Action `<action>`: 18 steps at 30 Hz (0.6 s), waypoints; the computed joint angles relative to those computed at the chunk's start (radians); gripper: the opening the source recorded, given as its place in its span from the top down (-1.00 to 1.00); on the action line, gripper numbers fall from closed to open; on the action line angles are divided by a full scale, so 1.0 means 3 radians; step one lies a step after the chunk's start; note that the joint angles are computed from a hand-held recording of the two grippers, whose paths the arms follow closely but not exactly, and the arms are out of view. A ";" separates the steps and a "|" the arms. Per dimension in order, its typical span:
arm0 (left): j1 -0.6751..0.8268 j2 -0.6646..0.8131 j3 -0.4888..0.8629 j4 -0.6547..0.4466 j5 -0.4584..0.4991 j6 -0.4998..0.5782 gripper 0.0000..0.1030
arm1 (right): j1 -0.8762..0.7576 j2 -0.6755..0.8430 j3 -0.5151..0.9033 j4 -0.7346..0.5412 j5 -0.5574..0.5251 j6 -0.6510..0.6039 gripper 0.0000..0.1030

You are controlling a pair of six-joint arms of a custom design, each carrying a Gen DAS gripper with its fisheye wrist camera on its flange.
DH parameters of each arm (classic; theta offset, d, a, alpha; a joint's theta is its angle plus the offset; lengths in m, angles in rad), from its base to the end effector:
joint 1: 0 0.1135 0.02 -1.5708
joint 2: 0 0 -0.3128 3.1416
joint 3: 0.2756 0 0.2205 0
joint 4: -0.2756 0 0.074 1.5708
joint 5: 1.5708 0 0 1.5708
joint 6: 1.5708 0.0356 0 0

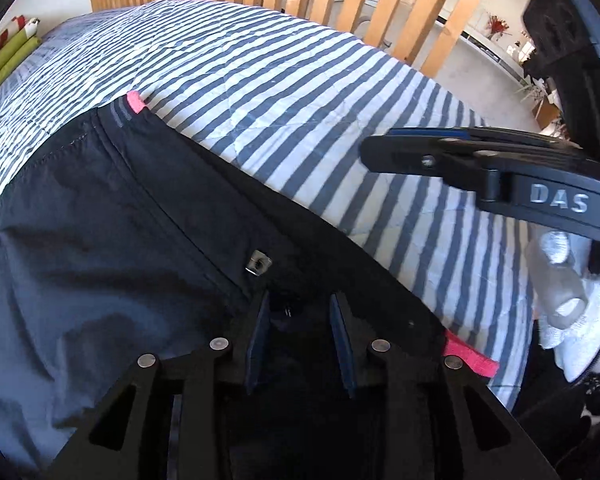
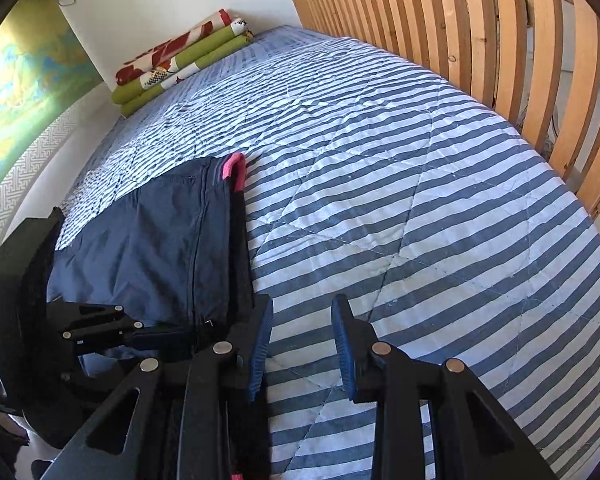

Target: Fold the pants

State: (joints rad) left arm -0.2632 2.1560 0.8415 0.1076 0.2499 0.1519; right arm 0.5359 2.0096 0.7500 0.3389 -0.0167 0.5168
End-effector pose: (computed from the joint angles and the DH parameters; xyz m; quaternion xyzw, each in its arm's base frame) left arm 0.3291 -0.0978 0.0828 0.2232 0.9502 -0.1324 0.1724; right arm 0.2932 0.1748 0.1258 -0.0117 0.9475 0.1673 0.2721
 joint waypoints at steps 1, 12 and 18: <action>-0.0013 -0.0030 -0.0036 0.0056 -0.0031 0.0002 0.36 | 0.0006 0.0011 0.0016 -0.0010 -0.0007 0.0002 0.47; -0.0019 -0.0108 -0.0006 0.0158 -0.0353 0.0102 0.33 | -0.0044 0.0050 -0.0032 0.0097 -0.0204 0.0016 0.47; 0.0205 -0.0304 -0.0264 0.0250 -0.0211 0.0090 0.33 | 0.0020 0.0036 -0.0102 0.0210 -0.0376 -0.0142 0.47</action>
